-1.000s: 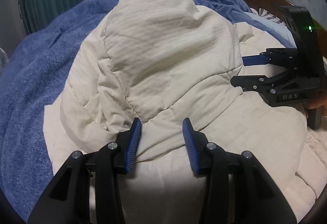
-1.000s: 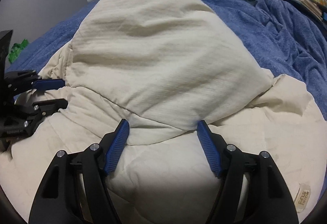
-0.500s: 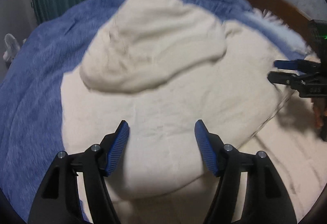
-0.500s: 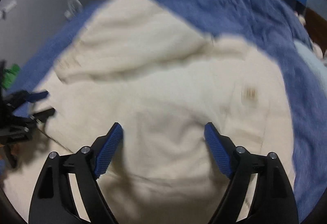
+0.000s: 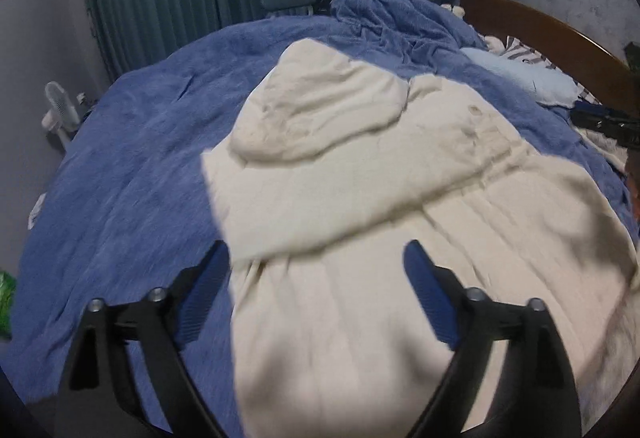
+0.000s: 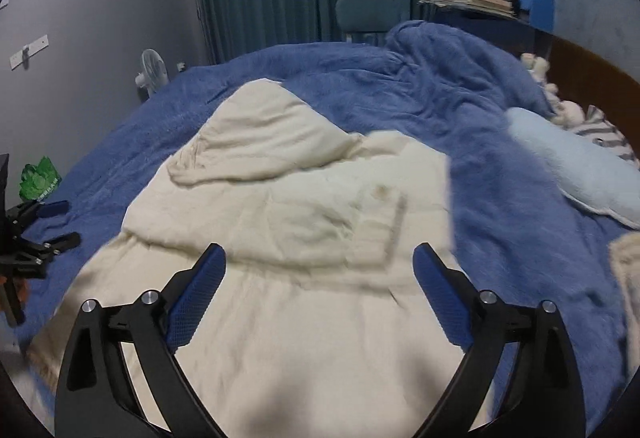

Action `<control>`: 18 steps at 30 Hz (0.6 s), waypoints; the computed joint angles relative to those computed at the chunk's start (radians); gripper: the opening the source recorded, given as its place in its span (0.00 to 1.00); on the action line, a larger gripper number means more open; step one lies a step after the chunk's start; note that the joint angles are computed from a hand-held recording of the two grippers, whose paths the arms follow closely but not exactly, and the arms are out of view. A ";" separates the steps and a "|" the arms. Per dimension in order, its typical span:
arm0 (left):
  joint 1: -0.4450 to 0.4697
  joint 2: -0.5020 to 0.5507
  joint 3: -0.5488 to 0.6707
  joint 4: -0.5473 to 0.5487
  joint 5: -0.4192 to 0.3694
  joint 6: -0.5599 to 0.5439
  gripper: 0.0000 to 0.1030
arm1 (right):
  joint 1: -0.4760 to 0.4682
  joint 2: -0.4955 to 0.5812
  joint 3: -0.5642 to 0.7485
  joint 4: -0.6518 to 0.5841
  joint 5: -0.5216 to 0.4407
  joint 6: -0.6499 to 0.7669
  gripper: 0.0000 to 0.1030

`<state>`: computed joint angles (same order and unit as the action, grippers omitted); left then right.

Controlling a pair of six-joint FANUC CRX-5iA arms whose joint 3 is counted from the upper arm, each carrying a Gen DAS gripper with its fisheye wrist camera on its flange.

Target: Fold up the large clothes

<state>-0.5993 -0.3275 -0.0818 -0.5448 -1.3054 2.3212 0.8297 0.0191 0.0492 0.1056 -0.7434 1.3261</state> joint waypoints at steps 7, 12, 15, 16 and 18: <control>-0.169 -0.104 -0.072 0.034 -0.194 0.224 0.84 | -0.051 -0.198 -0.161 -0.044 -0.125 0.010 0.89; -0.261 -0.119 -0.122 0.074 -0.257 0.344 0.84 | -0.074 -0.241 -0.212 -0.073 -0.212 0.009 0.89; -0.277 -0.130 -0.148 0.106 -0.253 0.410 0.84 | -0.076 -0.262 -0.240 -0.080 -0.243 -0.011 0.89; -0.284 -0.133 -0.152 0.108 -0.249 0.431 0.84 | -0.076 -0.271 -0.251 -0.079 -0.255 -0.011 0.89; -0.297 -0.140 -0.160 0.114 -0.245 0.469 0.84 | -0.072 -0.286 -0.267 -0.066 -0.269 -0.010 0.89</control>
